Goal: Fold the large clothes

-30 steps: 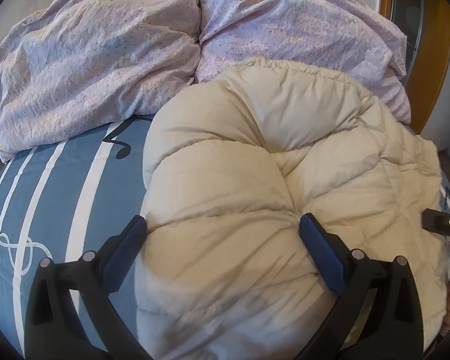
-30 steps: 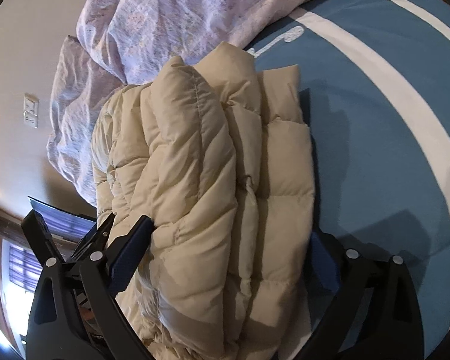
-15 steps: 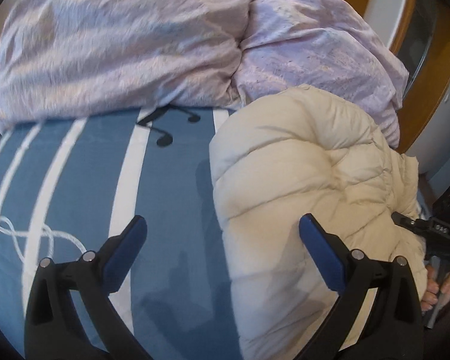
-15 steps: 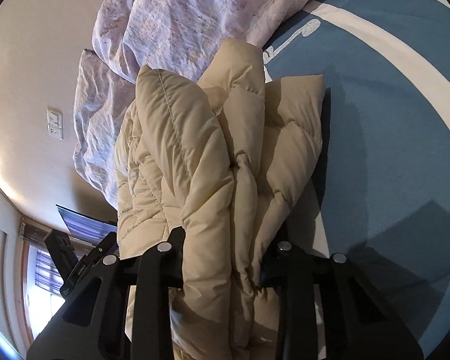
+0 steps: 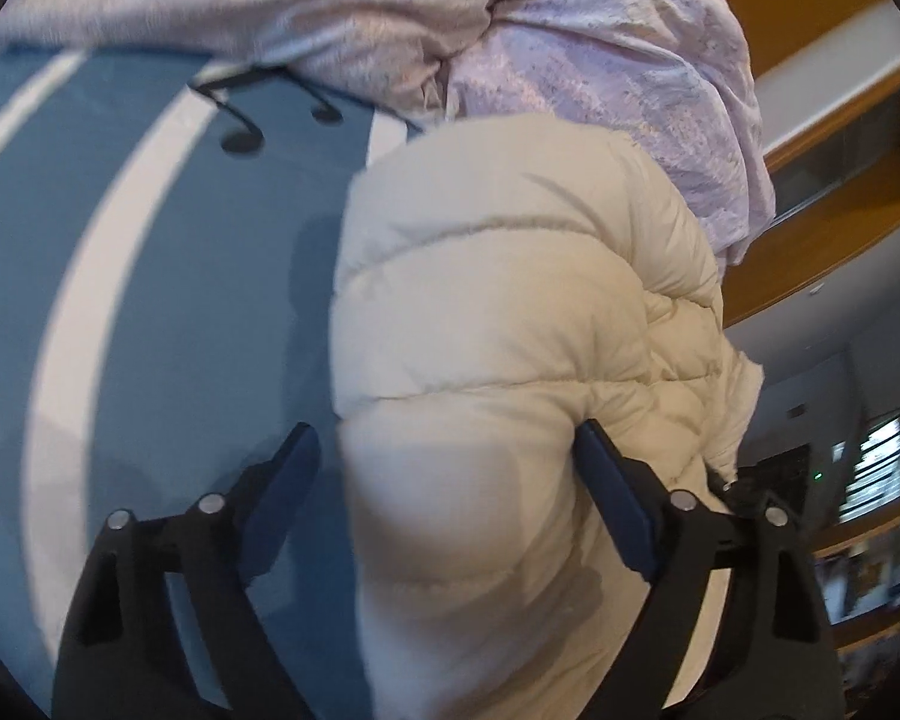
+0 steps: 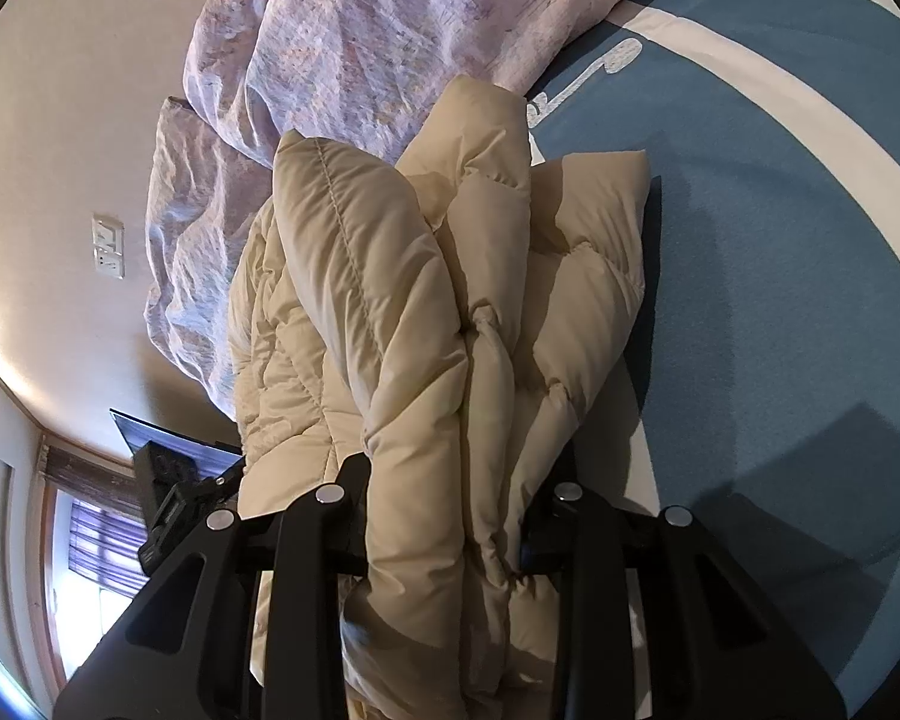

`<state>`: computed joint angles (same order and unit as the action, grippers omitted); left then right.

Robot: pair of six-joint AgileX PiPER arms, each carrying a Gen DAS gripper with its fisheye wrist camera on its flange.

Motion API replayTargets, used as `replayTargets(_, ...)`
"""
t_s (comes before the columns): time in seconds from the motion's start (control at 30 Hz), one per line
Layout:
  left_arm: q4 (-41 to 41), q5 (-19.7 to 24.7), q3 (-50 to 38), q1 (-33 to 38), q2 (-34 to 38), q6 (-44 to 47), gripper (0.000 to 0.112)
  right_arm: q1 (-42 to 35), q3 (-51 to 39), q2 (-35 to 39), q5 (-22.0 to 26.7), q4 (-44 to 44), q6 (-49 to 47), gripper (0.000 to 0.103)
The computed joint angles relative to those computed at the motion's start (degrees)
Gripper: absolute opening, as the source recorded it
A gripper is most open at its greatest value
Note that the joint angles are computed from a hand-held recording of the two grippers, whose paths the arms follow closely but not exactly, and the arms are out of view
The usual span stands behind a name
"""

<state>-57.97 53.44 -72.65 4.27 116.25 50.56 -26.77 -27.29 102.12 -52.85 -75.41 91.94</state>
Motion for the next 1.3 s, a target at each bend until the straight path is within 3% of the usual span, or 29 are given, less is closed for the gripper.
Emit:
replayTargets(0.13,-3.66,3.58,-0.91,0.35,2.99,0.77,0.071,-1.5,0.13,1.2,-1.94,-0.57,-1.58,0.031)
replayTargets(0.33,-6.62,3.79,0.77,1.38,1.77,5.37,0.039,-0.47,0.19,-0.25,-2.34,-0.14,-2.31,0.028)
replayTargets(0.43,-6.8,3.02,2.25,2.61,-0.32,7.7,0.034,1.95,-1.02,-2.1,-1.8,-0.03,-0.73,0.026)
replayTargets(0.63,-7.65,5.23,2.24,8.44,-2.21,9.85,0.031,10.91,-6.99,-4.0,1.86,1.77,3.21,0.025)
replayTargets(0.9,-8.82,8.07,-1.6,16.6,-1.07,11.48,0.031,21.76,-18.1,-0.37,7.88,2.98,6.59,0.024)
replayTargets(1.13,-8.53,5.78,-4.14,17.5,1.07,12.57,0.031,25.3,-23.62,4.55,11.41,3.97,6.69,0.024)
replayTargets(1.3,-6.91,0.54,-5.02,15.25,3.34,12.83,0.036,27.32,-26.17,7.82,17.36,3.32,7.84,0.026)
